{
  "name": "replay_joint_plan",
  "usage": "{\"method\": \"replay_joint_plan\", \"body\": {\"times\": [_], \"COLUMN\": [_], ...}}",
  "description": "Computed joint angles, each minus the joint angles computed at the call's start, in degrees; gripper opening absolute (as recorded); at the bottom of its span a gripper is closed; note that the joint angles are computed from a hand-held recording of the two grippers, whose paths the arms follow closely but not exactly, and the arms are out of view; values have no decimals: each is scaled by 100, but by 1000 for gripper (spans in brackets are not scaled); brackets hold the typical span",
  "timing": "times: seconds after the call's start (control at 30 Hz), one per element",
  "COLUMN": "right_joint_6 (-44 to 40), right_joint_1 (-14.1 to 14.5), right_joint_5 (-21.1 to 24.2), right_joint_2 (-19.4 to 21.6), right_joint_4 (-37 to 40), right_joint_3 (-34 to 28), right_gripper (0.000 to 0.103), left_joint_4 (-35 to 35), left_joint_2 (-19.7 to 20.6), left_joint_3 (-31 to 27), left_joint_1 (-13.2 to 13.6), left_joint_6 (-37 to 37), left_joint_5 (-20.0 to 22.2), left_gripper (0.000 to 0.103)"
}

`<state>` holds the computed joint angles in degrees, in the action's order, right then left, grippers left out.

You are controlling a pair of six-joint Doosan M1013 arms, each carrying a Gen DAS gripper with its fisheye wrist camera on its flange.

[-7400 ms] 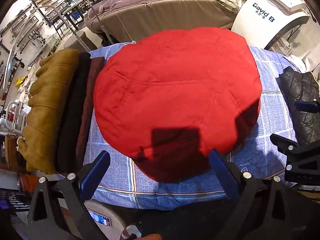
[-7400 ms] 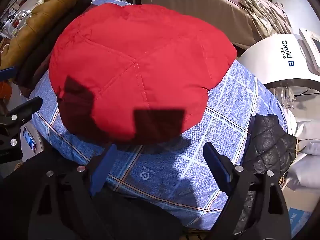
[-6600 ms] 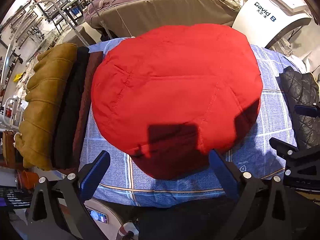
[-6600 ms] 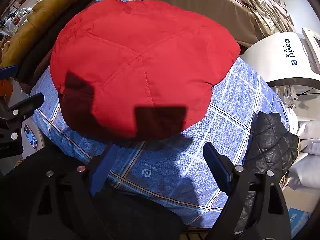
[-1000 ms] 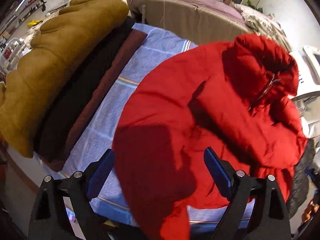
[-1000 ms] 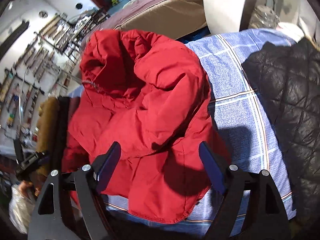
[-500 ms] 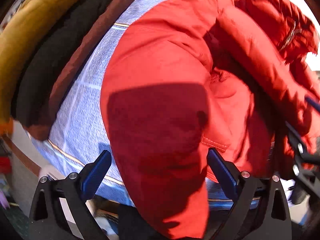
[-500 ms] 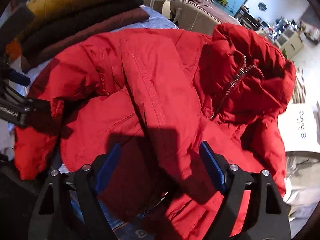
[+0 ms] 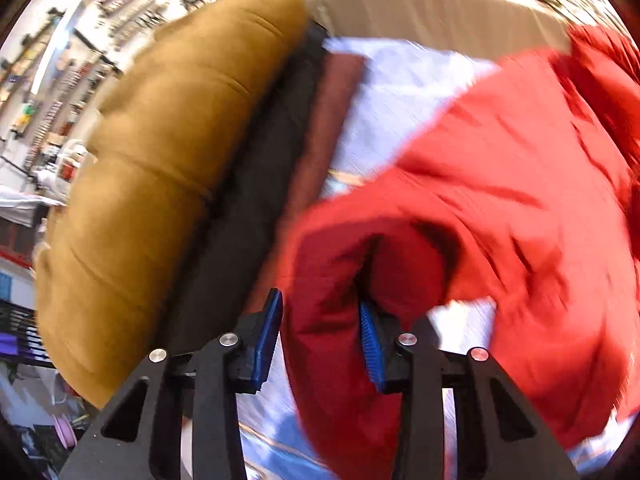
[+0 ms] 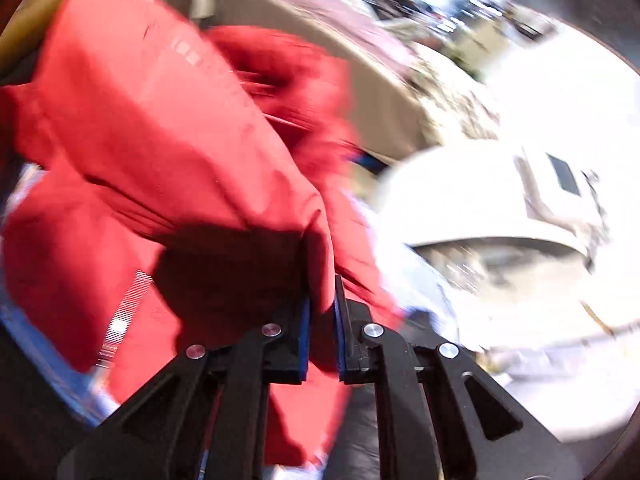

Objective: Fold large clothes

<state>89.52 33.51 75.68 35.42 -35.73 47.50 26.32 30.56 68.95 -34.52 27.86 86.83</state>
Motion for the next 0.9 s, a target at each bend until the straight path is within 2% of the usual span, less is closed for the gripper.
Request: {"method": "replay_joint_plan", "body": {"times": [0.1,0.2,0.23,0.27,0.3,0.33,0.37,0.4,0.47,0.53,0.57,0.7,0.77,0.8,0.9], "right_joint_6": [902,2204,2670,2960,3219,3491,3819,4139,4559,4760,4739,3861,3249,2917,2232], "right_joint_1": [-566,-1181,-1352,-1470,-1543,-1578,-1607,-1632,-1783,-1849,-1824,-1694,-1646,-1635,-1560], "right_joint_5": [471,1179,1241,1080,890,817,811,737,566,136,-44,-983,-1288,-1355,-1280], "right_joint_2": [-76,-95,-190,-341,-503,-627,-740,-882,-1133,-1368,-1472,-1565,-1435,-1332,-1001], "right_joint_4": [-522,-454,-218,39,134,89,21,94,785,1361,1603,2832,3611,4082,4755], "right_joint_3": [-80,-145,-35,177,446,694,953,1248,1745,2202,2402,2875,2893,2847,2619], "right_gripper": [10,11,11,11,17,49,70,86,84,82,82,82,82,82,82], "left_joint_4": [5,-72,-98,-151,-223,-275,-290,-263,-237,-190,-97,142,-48,-234,-973], "left_joint_2": [-6,105,155,178,159,143,120,102,79,29,-5,-66,-74,-74,-64], "left_joint_3": [-92,-319,-431,-489,-483,-463,-477,-441,-467,-510,-530,-651,-680,-668,-487], "left_joint_1": [89,80,54,54,79,76,49,-3,-35,-55,-90,-210,-250,-255,-242], "left_joint_6": [-2,33,31,16,-29,-127,-236,-378,-499,-618,-713,-841,-708,-583,-135], "left_joint_5": [-73,83,231,296,274,227,206,162,198,144,107,-298,-756,-1042,-1864], "left_gripper": [37,37,37,38,42,46,56,63,66,67,71,83,90,91,92]}}
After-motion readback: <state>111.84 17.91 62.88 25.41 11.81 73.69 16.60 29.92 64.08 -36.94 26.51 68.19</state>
